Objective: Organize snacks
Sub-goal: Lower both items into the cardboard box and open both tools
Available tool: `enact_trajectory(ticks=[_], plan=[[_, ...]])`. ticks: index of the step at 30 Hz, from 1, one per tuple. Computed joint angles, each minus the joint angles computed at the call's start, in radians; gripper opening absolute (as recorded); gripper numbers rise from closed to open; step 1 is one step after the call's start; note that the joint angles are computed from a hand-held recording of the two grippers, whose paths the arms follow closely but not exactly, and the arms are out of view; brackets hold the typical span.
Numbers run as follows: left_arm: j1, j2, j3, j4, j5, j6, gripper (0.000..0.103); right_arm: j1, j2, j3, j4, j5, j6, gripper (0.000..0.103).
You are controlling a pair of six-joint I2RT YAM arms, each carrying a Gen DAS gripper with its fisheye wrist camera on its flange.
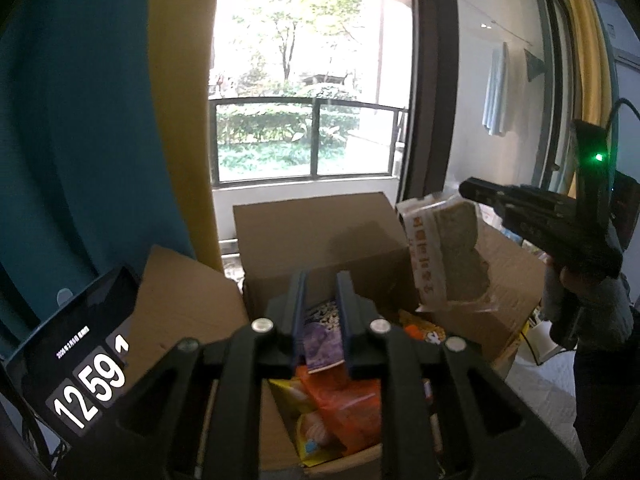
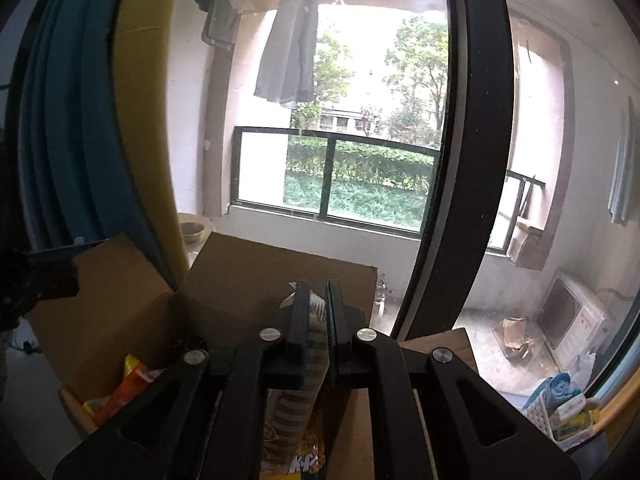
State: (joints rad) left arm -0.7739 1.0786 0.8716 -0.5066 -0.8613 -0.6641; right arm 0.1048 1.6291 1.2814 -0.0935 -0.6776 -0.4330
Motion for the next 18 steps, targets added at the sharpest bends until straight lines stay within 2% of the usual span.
enact_trajectory(ticks=[4,5,6,8,18], plan=[[-0.003,-0.001,0.006,-0.021,-0.003,-0.022,0.025,0.000,0.000,0.015,-0.027,0.017,-0.007,0.039],[-0.006,-0.004,0.006,-0.025,-0.003,-0.028,0.033,-0.006,-0.006,0.013,-0.035,0.007,-0.009,0.039],[-0.007,-0.009,0.005,-0.027,-0.001,-0.031,0.048,-0.012,-0.015,0.008,-0.044,-0.001,-0.016,0.039],[-0.018,-0.021,0.002,-0.025,0.000,-0.039,0.060,-0.019,-0.028,-0.002,-0.054,-0.007,-0.030,0.040],[-0.182,-0.009,0.073,-0.158,-0.112,-0.162,0.063,-0.071,-0.126,-0.060,-0.133,-0.046,-0.090,0.040]])
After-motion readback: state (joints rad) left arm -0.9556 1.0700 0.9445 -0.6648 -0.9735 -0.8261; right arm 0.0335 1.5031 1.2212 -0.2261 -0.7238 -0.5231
